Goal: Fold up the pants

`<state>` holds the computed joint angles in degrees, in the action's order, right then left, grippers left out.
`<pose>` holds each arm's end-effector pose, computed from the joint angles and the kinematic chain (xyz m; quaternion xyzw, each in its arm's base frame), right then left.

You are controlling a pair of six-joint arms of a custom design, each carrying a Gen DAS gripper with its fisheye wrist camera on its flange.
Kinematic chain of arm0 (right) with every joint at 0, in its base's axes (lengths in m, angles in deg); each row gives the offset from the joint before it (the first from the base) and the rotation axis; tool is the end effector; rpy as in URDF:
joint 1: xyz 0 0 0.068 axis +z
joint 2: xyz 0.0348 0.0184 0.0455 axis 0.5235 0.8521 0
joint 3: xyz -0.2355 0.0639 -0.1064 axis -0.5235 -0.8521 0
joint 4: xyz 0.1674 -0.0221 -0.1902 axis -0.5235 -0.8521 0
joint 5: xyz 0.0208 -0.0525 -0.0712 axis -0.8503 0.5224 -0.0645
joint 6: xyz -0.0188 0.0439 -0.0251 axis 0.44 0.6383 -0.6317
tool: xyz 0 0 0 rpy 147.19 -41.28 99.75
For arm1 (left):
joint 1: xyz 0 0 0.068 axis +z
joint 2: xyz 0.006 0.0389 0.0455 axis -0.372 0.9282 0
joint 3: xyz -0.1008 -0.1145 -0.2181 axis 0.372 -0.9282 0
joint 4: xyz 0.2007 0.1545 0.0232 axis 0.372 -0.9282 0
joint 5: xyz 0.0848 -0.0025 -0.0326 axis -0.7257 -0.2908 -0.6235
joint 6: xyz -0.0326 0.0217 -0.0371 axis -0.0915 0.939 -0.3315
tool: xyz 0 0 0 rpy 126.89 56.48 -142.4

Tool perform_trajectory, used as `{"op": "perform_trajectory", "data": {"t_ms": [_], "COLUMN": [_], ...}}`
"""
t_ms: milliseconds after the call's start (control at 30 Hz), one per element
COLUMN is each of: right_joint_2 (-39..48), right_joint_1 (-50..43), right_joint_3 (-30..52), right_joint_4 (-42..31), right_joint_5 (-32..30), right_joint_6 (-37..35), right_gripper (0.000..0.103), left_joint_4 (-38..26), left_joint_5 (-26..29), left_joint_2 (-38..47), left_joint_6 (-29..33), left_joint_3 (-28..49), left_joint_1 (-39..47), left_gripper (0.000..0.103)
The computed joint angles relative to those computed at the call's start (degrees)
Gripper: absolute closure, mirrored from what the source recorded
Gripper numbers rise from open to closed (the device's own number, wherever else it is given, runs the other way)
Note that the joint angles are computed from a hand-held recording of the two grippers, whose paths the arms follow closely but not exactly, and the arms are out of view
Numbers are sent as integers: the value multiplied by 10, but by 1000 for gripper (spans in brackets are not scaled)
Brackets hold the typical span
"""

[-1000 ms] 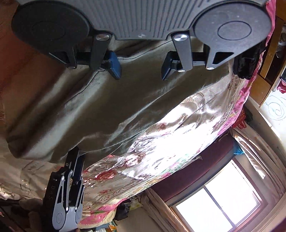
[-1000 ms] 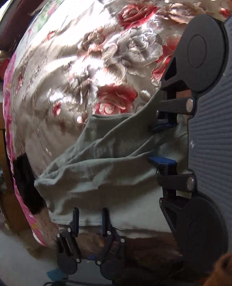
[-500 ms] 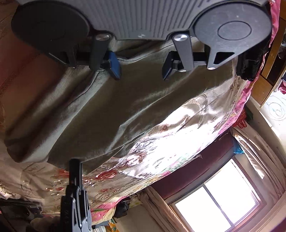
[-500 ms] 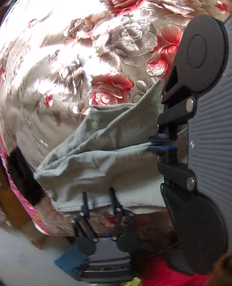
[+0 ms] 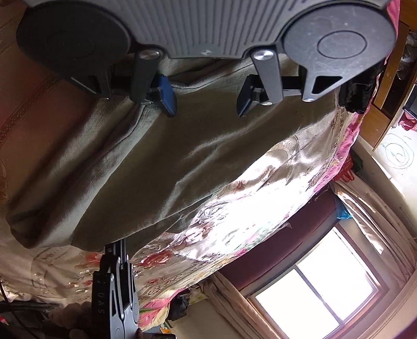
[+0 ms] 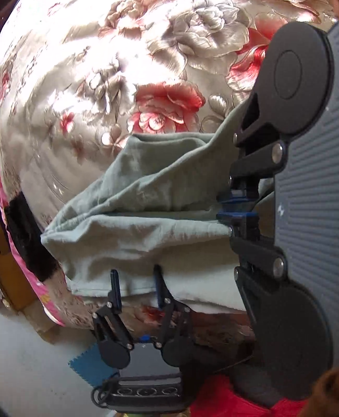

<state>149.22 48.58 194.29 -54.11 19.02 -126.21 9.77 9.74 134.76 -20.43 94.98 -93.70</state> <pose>0.3775 0.1351 0.1958 -0.6088 0.7436 0.2687 0.0655 0.0830 -0.1594 0.1323 0.2007 0.8614 0.1997 0.4216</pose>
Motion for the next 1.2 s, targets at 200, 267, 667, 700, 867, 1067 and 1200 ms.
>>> {"op": "perform_trajectory", "data": {"t_ms": [200, 267, 667, 700, 867, 1067, 1200], "right_joint_2": [1, -10, -49, -62, -139, -116, -77], "right_joint_1": [-14, -15, 22, 11, -53, -41, -42], "right_joint_3": [32, 14, -77, -82, -163, -166, -83], "right_joint_4": [-45, -45, 97, 100, 243, 274, 231], "right_joint_5": [-3, -3, 23, 7, -50, -7, -79], "right_joint_6": [-14, -35, 102, 126, 303, 312, 300], "right_gripper": [77, 72, 101, 101, 102, 91, 58], "left_joint_4": [-3, -2, 3, 1, -3, -27, -11], "left_joint_5": [10, 9, -4, -6, -27, -41, -36], "left_joint_2": [-9, -4, 15, 15, 41, 62, 44], "left_joint_6": [7, 5, -14, -21, -75, -83, -59], "left_joint_3": [2, 5, 1, 1, 1, 14, 5], "left_joint_1": [7, 9, -3, -7, -27, -43, -35], "left_gripper": [38, 38, 38, 38, 38, 38, 38]}}
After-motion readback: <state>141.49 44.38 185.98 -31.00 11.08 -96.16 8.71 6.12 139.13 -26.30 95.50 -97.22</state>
